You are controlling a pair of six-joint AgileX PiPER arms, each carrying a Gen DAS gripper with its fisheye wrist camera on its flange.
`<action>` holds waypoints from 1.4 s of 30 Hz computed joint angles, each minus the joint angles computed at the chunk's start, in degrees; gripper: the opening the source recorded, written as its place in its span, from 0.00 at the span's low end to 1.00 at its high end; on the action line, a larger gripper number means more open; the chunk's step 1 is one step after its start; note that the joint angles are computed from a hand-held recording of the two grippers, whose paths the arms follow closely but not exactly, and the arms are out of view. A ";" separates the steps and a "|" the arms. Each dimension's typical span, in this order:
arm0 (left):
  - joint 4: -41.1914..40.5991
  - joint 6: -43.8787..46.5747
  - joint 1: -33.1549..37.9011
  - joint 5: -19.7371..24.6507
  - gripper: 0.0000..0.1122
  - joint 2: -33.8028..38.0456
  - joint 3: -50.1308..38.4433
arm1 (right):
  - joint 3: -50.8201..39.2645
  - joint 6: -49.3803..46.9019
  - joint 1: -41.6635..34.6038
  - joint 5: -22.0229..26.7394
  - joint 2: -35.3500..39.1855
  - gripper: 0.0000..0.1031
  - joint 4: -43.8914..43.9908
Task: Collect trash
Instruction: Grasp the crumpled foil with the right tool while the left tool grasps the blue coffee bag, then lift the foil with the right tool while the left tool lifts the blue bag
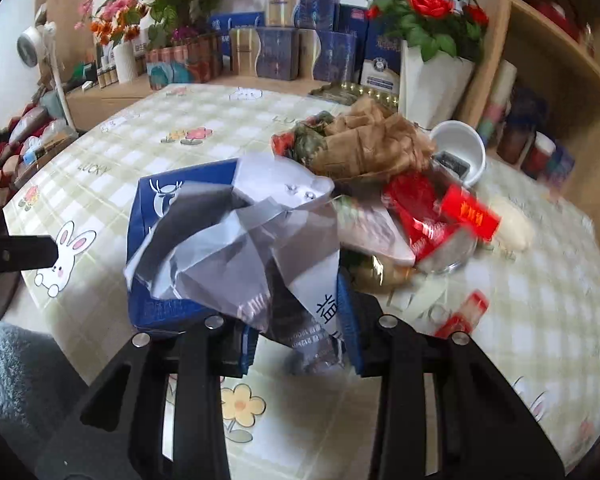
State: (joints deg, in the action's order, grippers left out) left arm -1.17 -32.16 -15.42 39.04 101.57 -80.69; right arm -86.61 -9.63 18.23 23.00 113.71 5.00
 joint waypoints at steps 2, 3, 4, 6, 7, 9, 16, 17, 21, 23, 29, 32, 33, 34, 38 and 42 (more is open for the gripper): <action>-0.76 0.54 0.06 -0.12 0.52 0.60 -0.43 | -0.38 -0.41 -0.33 0.87 -0.02 0.36 0.23; -0.95 0.54 0.07 -0.28 0.52 0.69 -0.41 | -1.38 0.17 -0.52 1.99 0.24 0.35 0.26; -1.08 0.49 0.10 -0.44 0.52 0.82 -0.44 | -2.47 0.68 -1.10 2.60 0.27 0.35 1.51; -0.95 0.06 0.03 -0.89 0.52 0.90 -0.31 | -3.14 1.84 -1.29 2.31 -0.11 0.35 1.99; -0.99 0.05 0.03 -1.06 0.52 0.88 -0.13 | -3.73 2.72 -1.09 2.35 -0.06 0.35 1.33; -1.48 0.39 0.14 -1.10 0.52 1.10 0.03 | -5.82 3.41 -0.61 3.56 1.15 0.35 0.71; -3.70 1.98 0.66 -2.45 0.52 0.88 1.70 | -5.03 17.07 3.12 2.42 3.10 0.36 -15.47; -4.02 2.29 0.78 -2.68 0.52 0.91 1.91 | -4.55 18.96 3.65 2.42 2.93 0.36 -18.01; -7.61 4.86 1.62 -4.08 0.52 1.46 2.46 | -2.36 23.54 4.73 1.49 2.10 0.36 -24.06; -9.76 6.68 1.95 -4.71 0.52 2.22 2.21 | -1.43 24.83 4.90 0.84 1.71 0.36 -25.62; -18.03 13.45 3.39 -5.69 0.52 4.81 0.98 | 3.06 32.66 5.33 -2.79 -0.04 0.36 -34.03; -23.84 17.84 4.32 -6.43 0.52 6.16 0.58 | 5.38 36.89 5.20 -3.93 -1.28 0.36 -36.47; -26.10 19.63 4.68 -6.83 0.52 6.66 0.44 | 5.86 37.17 5.05 -4.15 -1.59 0.36 -36.28; -28.83 21.92 5.06 -7.22 0.52 7.26 0.23 | 6.13 36.80 4.90 -4.28 -1.79 0.36 -35.83; -38.64 30.78 6.41 -7.60 0.52 10.74 -2.28 | 5.98 33.40 4.33 -4.50 -1.82 0.36 -32.29; -45.77 37.33 7.90 -6.23 0.52 15.36 -6.65 | 6.22 33.59 4.33 -4.66 -1.94 0.36 -32.05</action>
State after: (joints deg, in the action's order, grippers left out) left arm -46.94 5.18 -7.52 32.80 116.93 -87.34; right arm -80.40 23.96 22.57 18.33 111.77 -27.05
